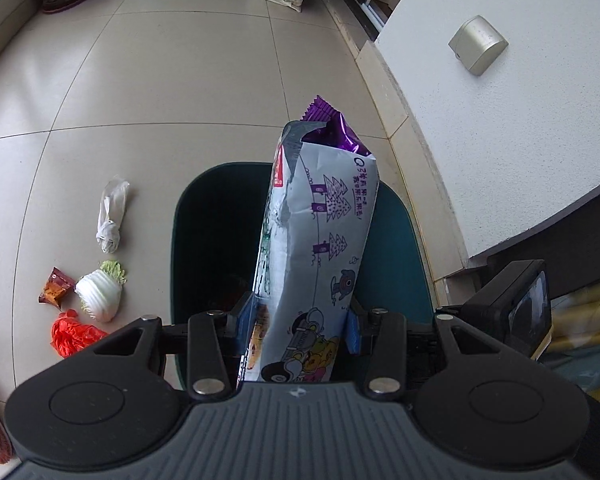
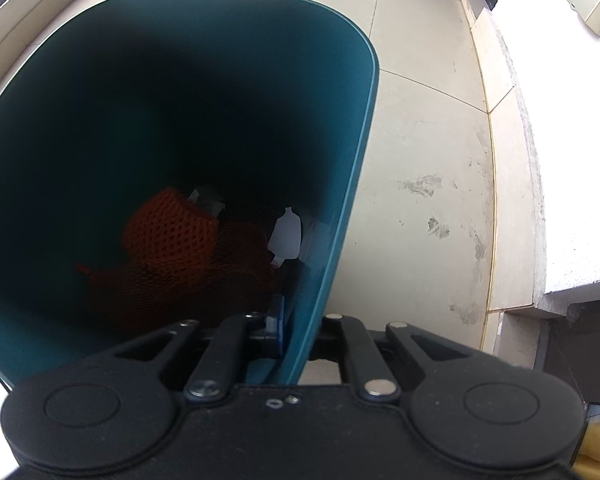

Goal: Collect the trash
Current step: 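Carry the snack package over the teal bin and open the left tool, then lower the left tool onto the red plastic bag and grasp it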

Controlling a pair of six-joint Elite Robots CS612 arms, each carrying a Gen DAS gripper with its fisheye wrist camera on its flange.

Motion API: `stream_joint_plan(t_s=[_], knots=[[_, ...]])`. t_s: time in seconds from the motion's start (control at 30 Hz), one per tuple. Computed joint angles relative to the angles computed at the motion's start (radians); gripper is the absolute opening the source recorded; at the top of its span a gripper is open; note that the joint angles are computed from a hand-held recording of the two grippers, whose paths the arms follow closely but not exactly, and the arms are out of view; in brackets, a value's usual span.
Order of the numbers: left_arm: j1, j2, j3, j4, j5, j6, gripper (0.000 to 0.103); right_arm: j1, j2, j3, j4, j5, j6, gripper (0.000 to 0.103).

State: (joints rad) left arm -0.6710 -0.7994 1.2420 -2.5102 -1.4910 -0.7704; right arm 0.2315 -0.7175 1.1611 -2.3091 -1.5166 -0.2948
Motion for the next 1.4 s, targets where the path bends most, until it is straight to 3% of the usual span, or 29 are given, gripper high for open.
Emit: stream_joint_plan(t_s=[0.27,0.5,0.73,0.83,1.1,1.4], knots=[[-0.005,0.085,-0.099,0.077,-0.015,-0.001,0.043,-0.01,-0.008,0.006,0.002,0.032,0.001,0.008],[-0.02,0.139,-0.179,0.192,0.044,0.059,0.043,-0.02,-0.008,-0.005,0.019,0.058,0.014,0.009],[-0.008,0.174,-0.222,0.247,-0.006,0.049,0.049,-0.031,-0.006,-0.012,0.028,0.08,0.015,0.009],[-0.004,0.167,-0.2,0.207,-0.028,0.031,0.067,-0.034,-0.005,-0.016,0.034,0.085,0.014,0.009],[-0.009,0.126,-0.134,0.125,-0.031,0.034,0.07,-0.038,-0.004,-0.024,0.042,0.088,0.016,0.009],[-0.028,0.026,0.003,-0.022,0.02,0.035,0.075,-0.038,-0.001,-0.026,0.04,0.077,0.012,0.009]])
